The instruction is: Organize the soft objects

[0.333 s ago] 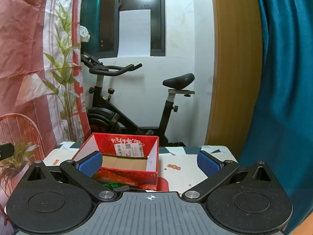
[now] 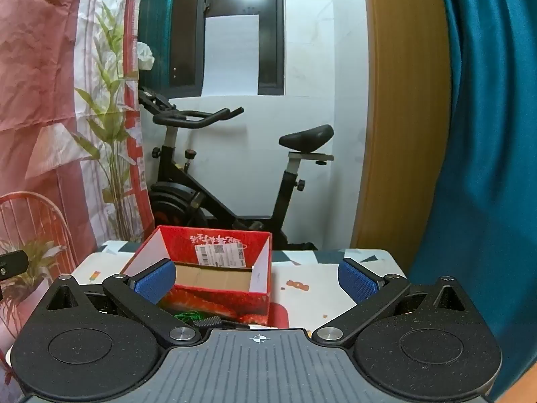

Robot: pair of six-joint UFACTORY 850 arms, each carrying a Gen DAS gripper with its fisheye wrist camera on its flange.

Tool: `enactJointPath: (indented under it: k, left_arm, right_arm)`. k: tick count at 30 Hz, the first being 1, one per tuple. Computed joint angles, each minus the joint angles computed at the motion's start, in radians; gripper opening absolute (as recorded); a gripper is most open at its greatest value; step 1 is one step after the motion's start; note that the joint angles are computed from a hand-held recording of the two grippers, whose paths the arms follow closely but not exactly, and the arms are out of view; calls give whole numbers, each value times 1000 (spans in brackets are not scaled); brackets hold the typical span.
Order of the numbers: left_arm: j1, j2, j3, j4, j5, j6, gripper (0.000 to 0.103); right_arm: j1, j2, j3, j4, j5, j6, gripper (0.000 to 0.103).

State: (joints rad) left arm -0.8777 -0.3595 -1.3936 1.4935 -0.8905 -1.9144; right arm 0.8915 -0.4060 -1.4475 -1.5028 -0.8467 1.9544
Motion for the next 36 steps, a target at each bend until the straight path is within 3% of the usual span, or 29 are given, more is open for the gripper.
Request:
enactJointPath:
  k: [36]
  left_arm:
    - [2,-3,-1,-1,8,-7,103]
  right_arm:
    - [0,-1,-5,16,1,-14,103]
